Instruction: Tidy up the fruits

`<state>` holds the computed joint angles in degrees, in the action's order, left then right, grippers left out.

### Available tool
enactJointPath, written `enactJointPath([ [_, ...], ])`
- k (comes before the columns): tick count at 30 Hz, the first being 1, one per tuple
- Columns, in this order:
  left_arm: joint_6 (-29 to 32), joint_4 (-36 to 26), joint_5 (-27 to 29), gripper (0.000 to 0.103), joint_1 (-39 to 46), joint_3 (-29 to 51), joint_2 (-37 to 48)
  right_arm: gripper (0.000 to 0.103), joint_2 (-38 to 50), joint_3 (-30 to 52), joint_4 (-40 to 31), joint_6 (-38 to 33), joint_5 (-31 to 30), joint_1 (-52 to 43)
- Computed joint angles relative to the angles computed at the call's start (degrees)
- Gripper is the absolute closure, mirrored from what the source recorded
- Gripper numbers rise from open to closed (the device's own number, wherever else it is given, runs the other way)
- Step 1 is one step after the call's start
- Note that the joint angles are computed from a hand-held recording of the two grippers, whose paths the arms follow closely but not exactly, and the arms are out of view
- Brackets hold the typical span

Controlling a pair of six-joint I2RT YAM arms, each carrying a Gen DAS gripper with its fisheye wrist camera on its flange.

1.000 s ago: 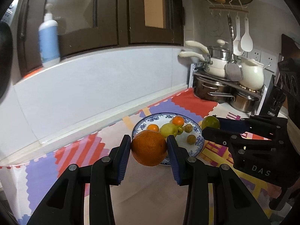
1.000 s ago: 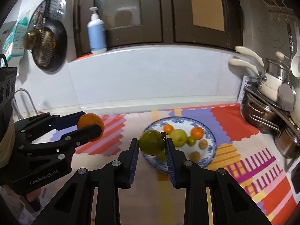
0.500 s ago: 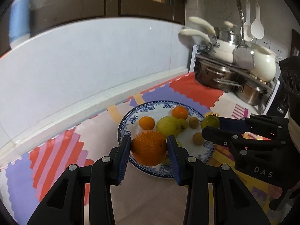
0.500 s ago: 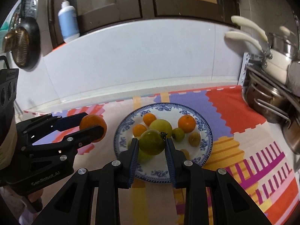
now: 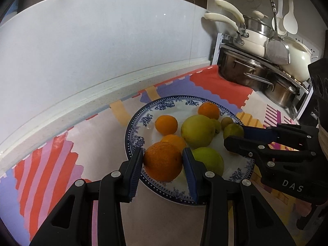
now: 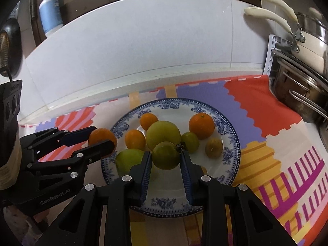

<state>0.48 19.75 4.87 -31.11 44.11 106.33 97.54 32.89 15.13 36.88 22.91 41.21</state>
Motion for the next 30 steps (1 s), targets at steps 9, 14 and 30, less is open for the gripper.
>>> enactJointPath([
  [9, -0.6, -0.4, 2.4, 0.06, 0.5, 1.6, 1.7, 0.073, 1.4, 0.2, 0.1, 0.5, 0.6, -0.4],
  [14, -1.1, -1.2, 3.4, 0.046, 0.4, 1.6, 0.7, 0.063, 0.8, 0.6, -1.6, 0.9, 0.8, -0.5],
  [30, -7.6, -3.3, -16.5, 0.026, -6.9, -14.8, -24.7, 0.035, -12.5, -2.5, -13.4, 7.6, 15.1, 10.0],
])
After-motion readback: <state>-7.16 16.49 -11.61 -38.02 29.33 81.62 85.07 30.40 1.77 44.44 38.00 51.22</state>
